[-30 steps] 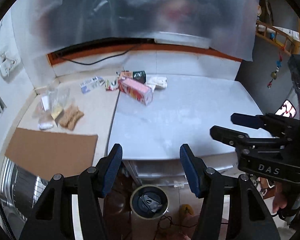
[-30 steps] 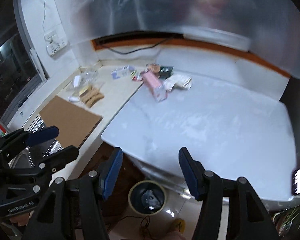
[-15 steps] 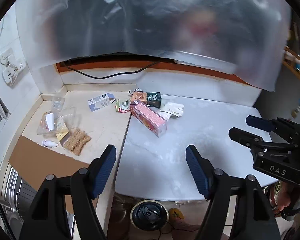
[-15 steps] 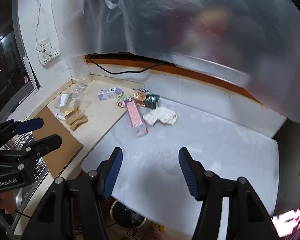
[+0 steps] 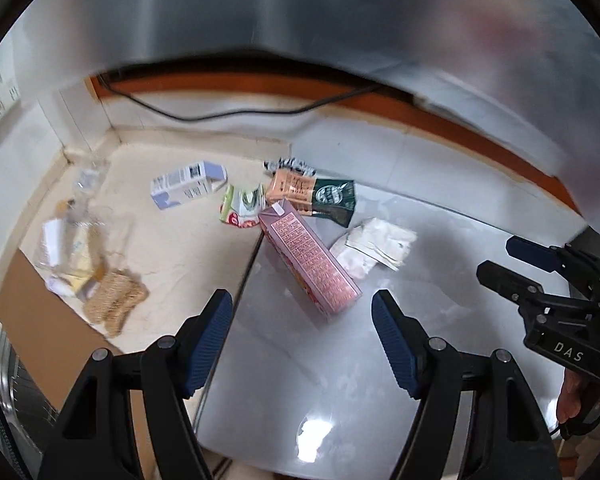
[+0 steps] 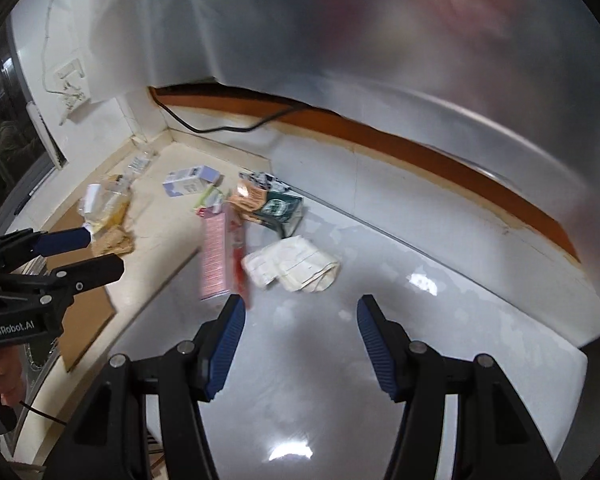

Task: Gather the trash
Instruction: 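Grasp the pink strawberry milk carton with the left gripper while the right grasps the white tissue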

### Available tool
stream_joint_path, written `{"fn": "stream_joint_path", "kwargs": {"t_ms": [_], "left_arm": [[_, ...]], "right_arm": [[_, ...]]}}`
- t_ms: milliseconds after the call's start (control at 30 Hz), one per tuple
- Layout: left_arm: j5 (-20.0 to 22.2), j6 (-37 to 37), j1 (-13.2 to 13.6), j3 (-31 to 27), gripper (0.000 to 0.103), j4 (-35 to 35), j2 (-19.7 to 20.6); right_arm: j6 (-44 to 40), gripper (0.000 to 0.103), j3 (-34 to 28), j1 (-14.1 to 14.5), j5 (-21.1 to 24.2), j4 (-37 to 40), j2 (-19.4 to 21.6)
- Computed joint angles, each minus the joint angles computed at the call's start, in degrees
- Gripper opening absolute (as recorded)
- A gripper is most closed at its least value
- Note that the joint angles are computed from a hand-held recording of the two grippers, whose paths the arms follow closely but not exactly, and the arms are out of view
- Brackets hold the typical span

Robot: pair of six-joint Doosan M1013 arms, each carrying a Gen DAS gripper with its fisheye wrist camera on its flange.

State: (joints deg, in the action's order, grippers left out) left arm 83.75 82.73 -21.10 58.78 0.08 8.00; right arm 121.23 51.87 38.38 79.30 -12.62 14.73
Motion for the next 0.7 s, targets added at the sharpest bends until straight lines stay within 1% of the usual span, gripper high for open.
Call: {"fn": "stream_joint_path", "kwargs": {"t_ms": [167, 300, 400, 533, 600, 700], "left_arm": [[3.0, -3.7, 0.7, -1.7, 0.07, -1.4, 4.0], [3.9, -5.7, 1.3, -2.7, 0.07, -3.2, 6.2], [4.8, -6.9, 1.2, -3.5, 0.07, -3.7, 7.7], [7.2, -7.9, 1.0, -4.8, 0.07, -3.4, 9.7], [7.9, -8.7, 1.0, -4.9, 0.07, -3.3, 10.3], [8.5, -9.4, 0.9, -4.5, 0.07, -3.0, 10.8]], "right_arm": [[-3.5, 0.059, 0.2, -3.6, -1.1, 6.4, 1.8], [-5.8, 0.059, 0.4, -5.8, -2.6, 11.9, 3.1], [-7.5, 0.059, -0.1, -6.6, -2.9, 13.9, 4.6], [-9.5, 0.059, -0.6, -7.3, -2.9, 15.7, 6.1], [-10.2, 0.059, -0.6, -7.6, -2.9, 16.3, 6.6], [-11.4, 0.059, 0.2, -8.4, -3.3, 19.1, 6.9]]}}
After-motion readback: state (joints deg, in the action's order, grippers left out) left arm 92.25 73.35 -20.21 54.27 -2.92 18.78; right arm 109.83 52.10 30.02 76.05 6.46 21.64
